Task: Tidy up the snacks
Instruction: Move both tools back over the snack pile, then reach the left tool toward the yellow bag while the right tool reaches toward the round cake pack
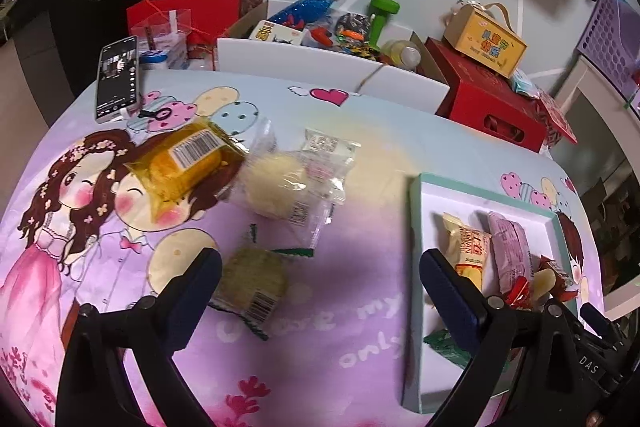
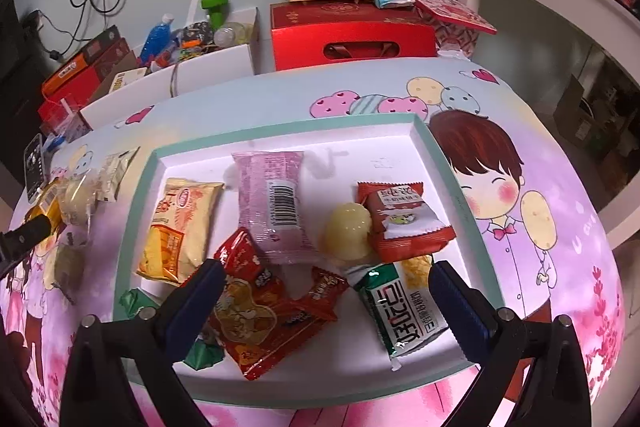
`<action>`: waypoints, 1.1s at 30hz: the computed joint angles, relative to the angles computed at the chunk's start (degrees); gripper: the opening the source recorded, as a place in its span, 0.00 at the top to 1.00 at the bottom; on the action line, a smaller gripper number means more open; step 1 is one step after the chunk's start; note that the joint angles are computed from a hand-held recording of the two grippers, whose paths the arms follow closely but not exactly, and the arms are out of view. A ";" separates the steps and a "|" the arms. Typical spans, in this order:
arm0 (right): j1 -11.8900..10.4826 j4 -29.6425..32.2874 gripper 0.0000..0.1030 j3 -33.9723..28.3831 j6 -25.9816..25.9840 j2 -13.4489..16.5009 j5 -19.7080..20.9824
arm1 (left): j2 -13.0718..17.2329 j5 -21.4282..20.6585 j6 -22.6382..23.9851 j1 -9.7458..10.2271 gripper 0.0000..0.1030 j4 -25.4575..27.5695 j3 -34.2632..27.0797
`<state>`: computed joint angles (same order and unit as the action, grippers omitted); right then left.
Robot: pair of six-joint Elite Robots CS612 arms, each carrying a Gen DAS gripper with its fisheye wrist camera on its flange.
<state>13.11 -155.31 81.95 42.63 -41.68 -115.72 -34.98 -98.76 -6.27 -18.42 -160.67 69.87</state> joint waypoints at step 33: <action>3.55 -5.84 0.00 -13.39 -9.76 7.80 9.94 | -0.05 4.96 -13.45 6.93 0.04 0.75 -1.35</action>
